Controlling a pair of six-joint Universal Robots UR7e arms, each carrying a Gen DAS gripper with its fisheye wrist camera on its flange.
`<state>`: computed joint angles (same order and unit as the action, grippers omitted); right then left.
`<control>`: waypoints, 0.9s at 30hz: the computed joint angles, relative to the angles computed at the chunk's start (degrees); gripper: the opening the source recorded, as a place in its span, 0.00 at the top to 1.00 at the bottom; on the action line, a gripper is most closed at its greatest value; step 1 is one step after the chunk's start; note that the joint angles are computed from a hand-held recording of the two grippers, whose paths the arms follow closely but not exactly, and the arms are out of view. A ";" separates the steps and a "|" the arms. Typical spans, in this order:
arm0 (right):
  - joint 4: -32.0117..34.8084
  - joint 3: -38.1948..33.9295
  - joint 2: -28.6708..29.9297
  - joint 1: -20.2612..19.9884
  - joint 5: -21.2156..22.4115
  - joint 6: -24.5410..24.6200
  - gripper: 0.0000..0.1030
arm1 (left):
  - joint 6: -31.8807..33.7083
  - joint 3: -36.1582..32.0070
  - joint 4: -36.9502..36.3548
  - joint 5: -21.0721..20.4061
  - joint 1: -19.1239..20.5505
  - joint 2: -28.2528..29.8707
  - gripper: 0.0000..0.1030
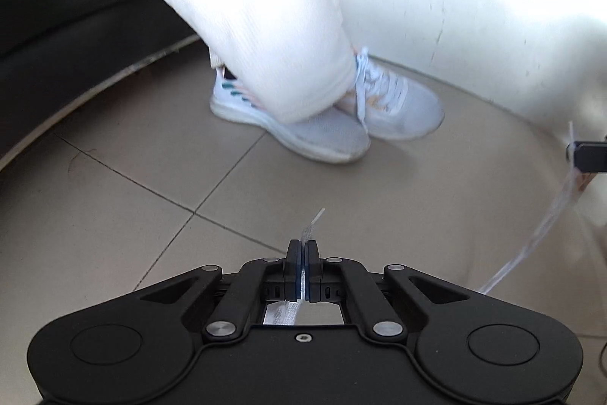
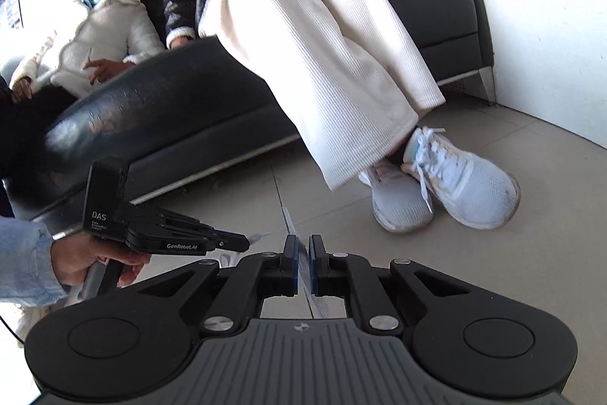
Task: Lace up shoes with both hands
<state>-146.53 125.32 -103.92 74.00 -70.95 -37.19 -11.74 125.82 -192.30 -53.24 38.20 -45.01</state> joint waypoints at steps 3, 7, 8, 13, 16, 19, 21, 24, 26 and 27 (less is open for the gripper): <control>-1.00 -2.08 0.67 3.10 1.32 1.48 0.92 | 0.05 2.68 -7.83 2.50 -4.94 -2.60 1.00; -0.33 -6.49 2.01 8.46 1.81 2.19 0.92 | 1.52 3.90 -12.88 5.30 -10.85 -6.54 1.00; 0.13 -7.36 2.28 9.13 2.29 2.29 0.92 | 1.73 3.90 -13.11 5.93 -12.14 -7.73 1.00; 0.83 -14.41 5.57 14.78 4.28 3.14 0.92 | 3.22 1.67 -11.09 8.08 -16.12 -11.58 1.00; 3.26 -17.28 6.34 16.67 2.33 2.91 0.92 | 4.60 0.33 -9.71 9.80 -18.00 -12.70 1.00; 5.35 -16.63 5.18 15.66 -1.16 3.27 0.65 | 7.35 -1.17 -11.04 10.62 -19.35 -12.60 1.00; 7.49 -15.73 4.29 14.38 -3.72 2.97 0.65 | 9.88 -2.73 -11.54 10.80 -20.01 -12.82 1.00; 10.52 -13.31 3.76 12.57 -9.24 -1.29 0.65 | 12.42 -5.66 -10.05 9.99 -20.62 -13.36 1.00; 12.27 -11.11 4.18 11.08 -13.34 -4.22 0.65 | 14.78 -7.63 -9.27 10.03 -21.16 -13.28 1.00; 12.81 -9.74 4.56 10.08 -14.84 -5.97 0.65 | 15.63 -8.14 -10.23 10.64 -21.74 -13.00 1.00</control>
<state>-133.72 115.59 -99.36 84.08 -85.79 -43.17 3.89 117.68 -202.53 -42.61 16.46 -58.00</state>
